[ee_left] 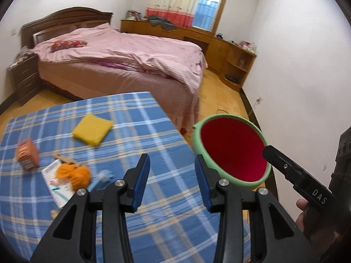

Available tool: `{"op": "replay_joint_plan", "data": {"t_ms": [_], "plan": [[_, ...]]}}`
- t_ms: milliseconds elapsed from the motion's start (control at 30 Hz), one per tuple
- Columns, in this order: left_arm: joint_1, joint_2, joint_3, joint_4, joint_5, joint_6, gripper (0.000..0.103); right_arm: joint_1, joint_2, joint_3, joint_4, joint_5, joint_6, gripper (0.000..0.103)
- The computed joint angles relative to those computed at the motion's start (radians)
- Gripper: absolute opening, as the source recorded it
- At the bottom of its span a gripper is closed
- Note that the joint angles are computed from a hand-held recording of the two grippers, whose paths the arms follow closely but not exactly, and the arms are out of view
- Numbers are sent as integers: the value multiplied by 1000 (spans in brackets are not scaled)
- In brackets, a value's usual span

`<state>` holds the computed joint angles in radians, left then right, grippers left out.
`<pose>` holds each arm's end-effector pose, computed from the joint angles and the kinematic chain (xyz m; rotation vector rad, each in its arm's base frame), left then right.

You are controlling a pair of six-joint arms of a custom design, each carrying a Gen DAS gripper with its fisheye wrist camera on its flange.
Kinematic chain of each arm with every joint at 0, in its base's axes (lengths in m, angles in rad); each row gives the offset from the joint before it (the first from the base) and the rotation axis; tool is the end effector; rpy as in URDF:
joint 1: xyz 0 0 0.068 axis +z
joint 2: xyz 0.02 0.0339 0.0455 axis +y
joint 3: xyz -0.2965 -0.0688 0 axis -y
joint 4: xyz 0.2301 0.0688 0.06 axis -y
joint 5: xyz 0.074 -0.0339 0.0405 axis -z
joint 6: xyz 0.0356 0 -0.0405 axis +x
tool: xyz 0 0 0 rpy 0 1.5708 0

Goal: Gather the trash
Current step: 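Withdraw both open tools from the bucket back over the table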

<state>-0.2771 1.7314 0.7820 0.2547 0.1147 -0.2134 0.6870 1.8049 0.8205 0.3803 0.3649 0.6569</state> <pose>0.3203 -0.0953 0.1840 0.1344 2.2859 -0.3878 0.2820 0.2149 0.1825 0.1755 2.1484 0.3912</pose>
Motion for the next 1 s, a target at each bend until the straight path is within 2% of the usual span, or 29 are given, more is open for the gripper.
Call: {"op": "replay_joint_plan", "data": {"t_ms": [467,800,933,1000], "plan": [[272,-88,-97,-6,76,52,42,103,116,205,-112,13,1,59],[433,-22,-72,-3,82,97,42,114,224,322,-163,-17,10,60],[477,28,-46,4,85,107,42,108,254,344,-169,-22,14,68],[494,54,-28,4,84,113,42,104,267,351,-171,-25,18,68]]}}
